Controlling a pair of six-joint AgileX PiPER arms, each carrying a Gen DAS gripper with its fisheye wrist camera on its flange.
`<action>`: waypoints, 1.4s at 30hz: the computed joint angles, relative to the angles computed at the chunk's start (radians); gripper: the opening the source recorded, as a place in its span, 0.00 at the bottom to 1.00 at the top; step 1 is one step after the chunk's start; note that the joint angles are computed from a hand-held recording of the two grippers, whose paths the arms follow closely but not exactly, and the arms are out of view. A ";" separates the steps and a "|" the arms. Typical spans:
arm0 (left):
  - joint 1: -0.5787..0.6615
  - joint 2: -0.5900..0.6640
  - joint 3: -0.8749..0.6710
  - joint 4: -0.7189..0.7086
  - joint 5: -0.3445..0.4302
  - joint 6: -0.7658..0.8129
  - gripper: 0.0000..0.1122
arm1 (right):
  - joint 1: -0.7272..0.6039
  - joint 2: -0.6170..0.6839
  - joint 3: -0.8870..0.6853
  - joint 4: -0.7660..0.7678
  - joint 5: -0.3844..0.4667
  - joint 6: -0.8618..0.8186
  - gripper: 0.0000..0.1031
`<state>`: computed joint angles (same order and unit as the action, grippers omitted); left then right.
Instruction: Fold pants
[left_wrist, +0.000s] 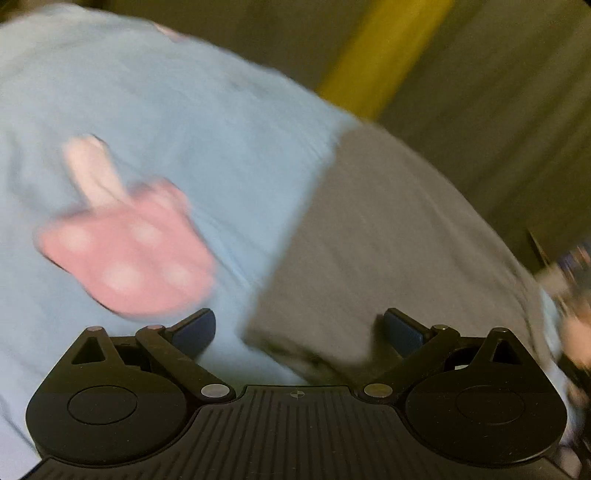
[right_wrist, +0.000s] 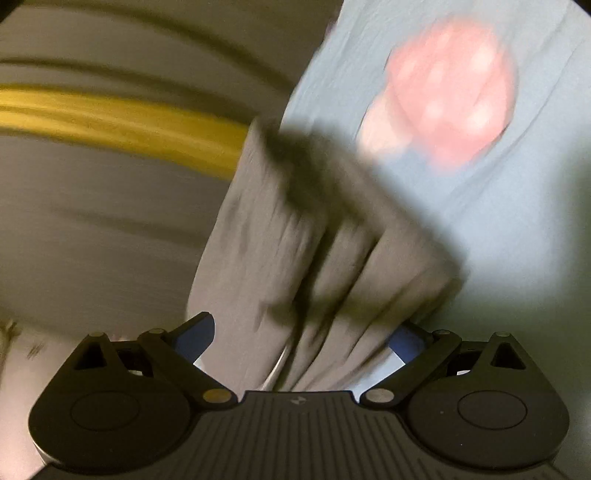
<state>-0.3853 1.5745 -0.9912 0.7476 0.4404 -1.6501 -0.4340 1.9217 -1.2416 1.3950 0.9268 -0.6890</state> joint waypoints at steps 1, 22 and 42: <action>-0.013 -0.005 -0.003 0.060 0.050 -0.066 0.90 | -0.002 0.000 0.012 0.023 -0.019 0.021 0.96; -0.026 0.021 -0.009 0.376 -0.221 -0.277 0.90 | 0.155 0.123 -0.221 0.032 0.180 -0.033 0.95; 0.010 0.060 -0.054 0.003 -0.143 0.142 0.90 | 0.104 0.056 -0.162 -0.079 0.146 -0.051 0.58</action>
